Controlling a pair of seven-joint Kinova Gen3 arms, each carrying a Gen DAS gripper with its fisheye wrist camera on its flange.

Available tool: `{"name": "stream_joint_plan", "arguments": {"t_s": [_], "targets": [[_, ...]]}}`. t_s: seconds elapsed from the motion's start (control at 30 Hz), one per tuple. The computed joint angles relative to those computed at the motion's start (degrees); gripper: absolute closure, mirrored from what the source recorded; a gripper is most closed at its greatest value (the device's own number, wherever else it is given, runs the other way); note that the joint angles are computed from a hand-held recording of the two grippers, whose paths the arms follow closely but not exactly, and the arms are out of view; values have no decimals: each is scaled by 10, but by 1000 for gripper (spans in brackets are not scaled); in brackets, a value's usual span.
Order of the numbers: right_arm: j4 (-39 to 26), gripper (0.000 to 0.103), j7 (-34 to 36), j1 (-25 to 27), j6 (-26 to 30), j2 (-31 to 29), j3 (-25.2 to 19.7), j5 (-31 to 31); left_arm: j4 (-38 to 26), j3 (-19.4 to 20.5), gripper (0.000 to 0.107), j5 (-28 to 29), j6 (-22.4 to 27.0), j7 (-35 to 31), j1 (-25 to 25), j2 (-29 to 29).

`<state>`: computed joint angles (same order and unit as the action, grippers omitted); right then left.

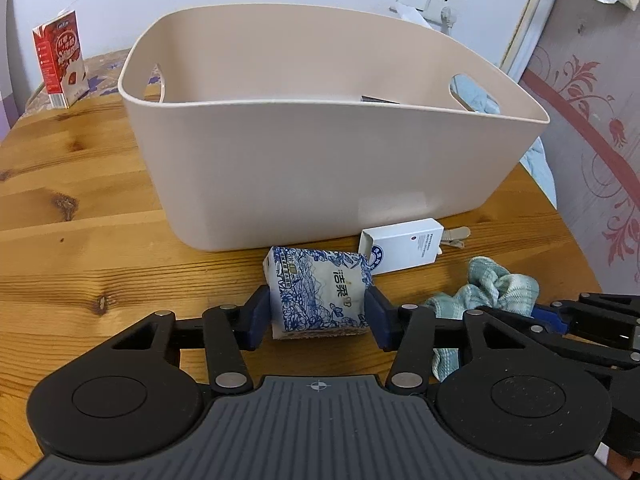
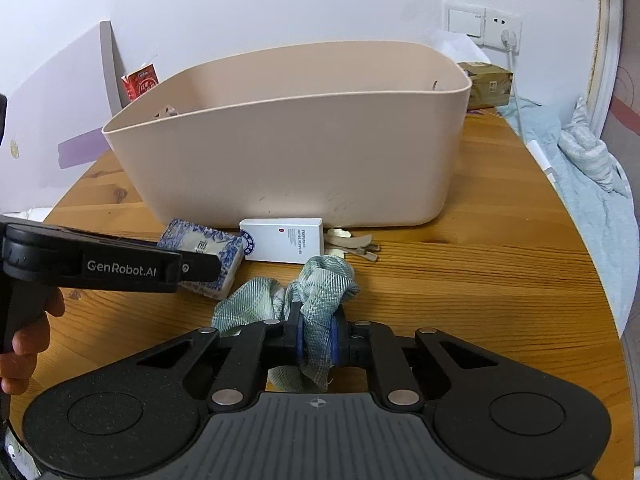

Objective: Organize objects
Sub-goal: 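Grasp the blue-and-white tissue pack with the left gripper while the right grasps the green scrunchie, then lift tissue pack and scrunchie into the basket and open both grippers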

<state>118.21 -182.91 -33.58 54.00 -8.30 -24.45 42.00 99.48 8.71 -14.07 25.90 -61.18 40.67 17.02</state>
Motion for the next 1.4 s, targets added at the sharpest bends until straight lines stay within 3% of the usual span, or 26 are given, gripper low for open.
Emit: {"name": "stream_joint_plan", "arguments": {"t_s": [0.17, 0.37, 0.47, 0.67, 0.93, 1.2, 1.4], "targets": [[2, 91, 0, 0, 1, -2, -1, -7, -15, -10, 42, -27, 12, 15, 21, 14], [1, 91, -8, -1, 6, 0, -2, -9, -14, -42, 42, -81, 1, 49, 65, 29], [1, 91, -13, -1, 9, -1, -2, -7, -14, -33, 45, -75, 10, 49, 54, 25], [2, 91, -27, 0, 26, -14, -11, 7, 24, -48, 45, -132, -2, 90, 71, -17], [-6, 90, -46, 17, 73, -57, -45, 47, 67, -26, 45, -222, -21, 166, 57, -97], [-27, 90, -25, 68, 69, -79, -48, 101, 19, 4, 45, -321, -2, 261, 30, -100], [-47, 90, -3, 102, 30, -62, -20, 133, -46, 7, 45, -274, -14, 191, -5, -49]]}}
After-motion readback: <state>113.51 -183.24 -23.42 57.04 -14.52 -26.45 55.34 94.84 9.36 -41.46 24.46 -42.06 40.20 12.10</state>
